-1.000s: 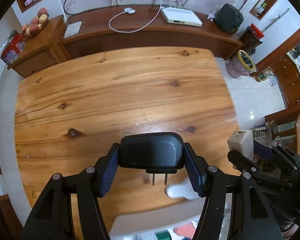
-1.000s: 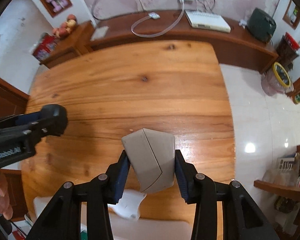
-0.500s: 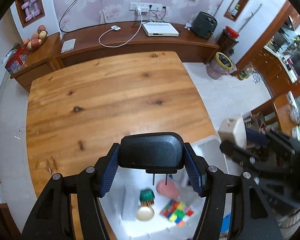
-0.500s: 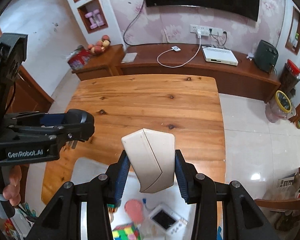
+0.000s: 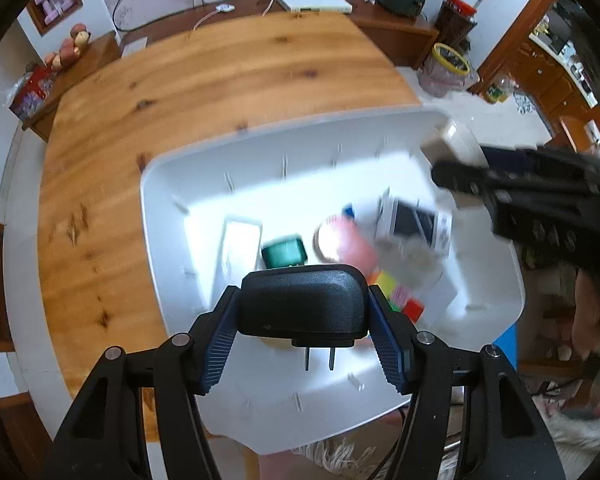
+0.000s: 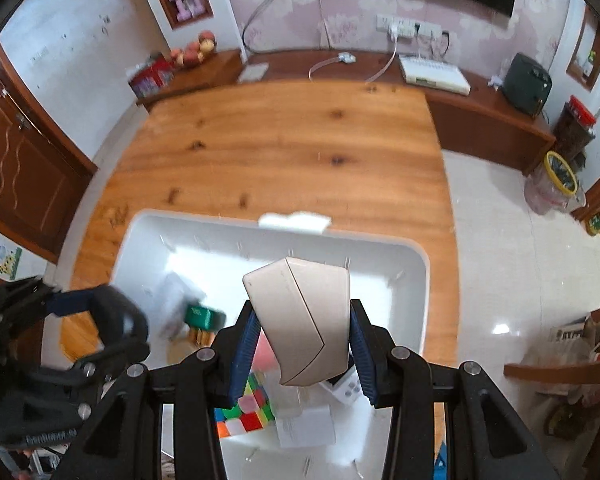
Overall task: Organize rigid objects
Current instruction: 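Lower the charger into the tray and open the left gripper while the right releases the beige box, then lift the left gripper out of the tray while the right moves toward the white plastic piece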
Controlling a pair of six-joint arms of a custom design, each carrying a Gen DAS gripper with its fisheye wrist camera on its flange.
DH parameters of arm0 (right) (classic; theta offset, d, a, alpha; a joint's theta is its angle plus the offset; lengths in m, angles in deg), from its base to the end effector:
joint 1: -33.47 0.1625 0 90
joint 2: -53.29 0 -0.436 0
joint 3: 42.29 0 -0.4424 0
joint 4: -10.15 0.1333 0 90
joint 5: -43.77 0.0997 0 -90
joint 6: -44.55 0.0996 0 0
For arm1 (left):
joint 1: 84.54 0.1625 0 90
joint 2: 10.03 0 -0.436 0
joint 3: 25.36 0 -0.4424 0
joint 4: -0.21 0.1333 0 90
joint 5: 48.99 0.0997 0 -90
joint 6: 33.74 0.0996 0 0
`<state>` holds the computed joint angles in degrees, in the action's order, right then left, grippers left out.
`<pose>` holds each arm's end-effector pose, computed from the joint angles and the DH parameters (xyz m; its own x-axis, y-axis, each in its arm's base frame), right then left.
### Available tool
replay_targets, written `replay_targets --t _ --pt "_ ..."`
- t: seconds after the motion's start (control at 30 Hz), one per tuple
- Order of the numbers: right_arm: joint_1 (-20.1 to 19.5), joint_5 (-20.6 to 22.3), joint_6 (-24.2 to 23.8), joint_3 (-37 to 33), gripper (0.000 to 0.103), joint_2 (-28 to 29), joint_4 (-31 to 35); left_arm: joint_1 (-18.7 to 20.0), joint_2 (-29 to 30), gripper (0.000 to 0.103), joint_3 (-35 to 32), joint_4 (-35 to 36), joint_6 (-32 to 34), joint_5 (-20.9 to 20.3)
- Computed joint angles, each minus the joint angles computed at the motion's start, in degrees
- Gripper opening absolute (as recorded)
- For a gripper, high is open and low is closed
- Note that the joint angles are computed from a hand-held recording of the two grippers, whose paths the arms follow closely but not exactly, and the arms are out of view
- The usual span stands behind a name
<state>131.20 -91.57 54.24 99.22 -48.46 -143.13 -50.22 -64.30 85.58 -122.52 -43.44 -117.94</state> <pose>0.1117 -0.3589 0.2820 -0.7450 0.3370 0.5757 0.0021 0.8642 -0.5032 -0.3598 -0.4504 0.0214 -0.5272 0.7539 -0.3920 0.6757 0.6517 0.3447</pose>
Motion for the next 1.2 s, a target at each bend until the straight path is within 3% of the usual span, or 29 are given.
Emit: replay_targets --t 0.27,0.5,0.53,0.6,0.67,1.0,1.2 --pt "-4.4 0.8 -1.1 0.4 0.044 5.0 -0.6 -0.4 0.2 0.065 3.9 -1.0 0.5 0.5" --pt "-5.8 2.4 -0.6 -0.8 0.046 7.7 2.4 0.3 1.2 0.066 4.2 -0.3 0.5 1.3" --pt "-5.9 2.7 -0.5 -0.9 0.047 7.8 2.8 0.3 1.3 0.066 4.2 0.1 0.3 1.5" --pt "-5.7 2.9 -0.9 -0.7 0.062 7.9 2.0 0.6 1.6 0.07 3.8 1.4 -0.6 1.2" --pt "-5.2 2.8 -1.4 -0.5 0.069 8.0 1.0 0.7 1.4 0.083 3.7 1.6 -1.1 1.1" --pt "-4.0 5.3 -0.3 -0.7 0.069 5.1 1.2 0.0 -0.8 0.083 2.3 1.3 -0.3 1.0" --pt "-3.5 6.6 0.3 -1.1 0.069 2.7 1.8 -1.1 -0.6 0.083 -0.4 -0.2 2.9 3.2"
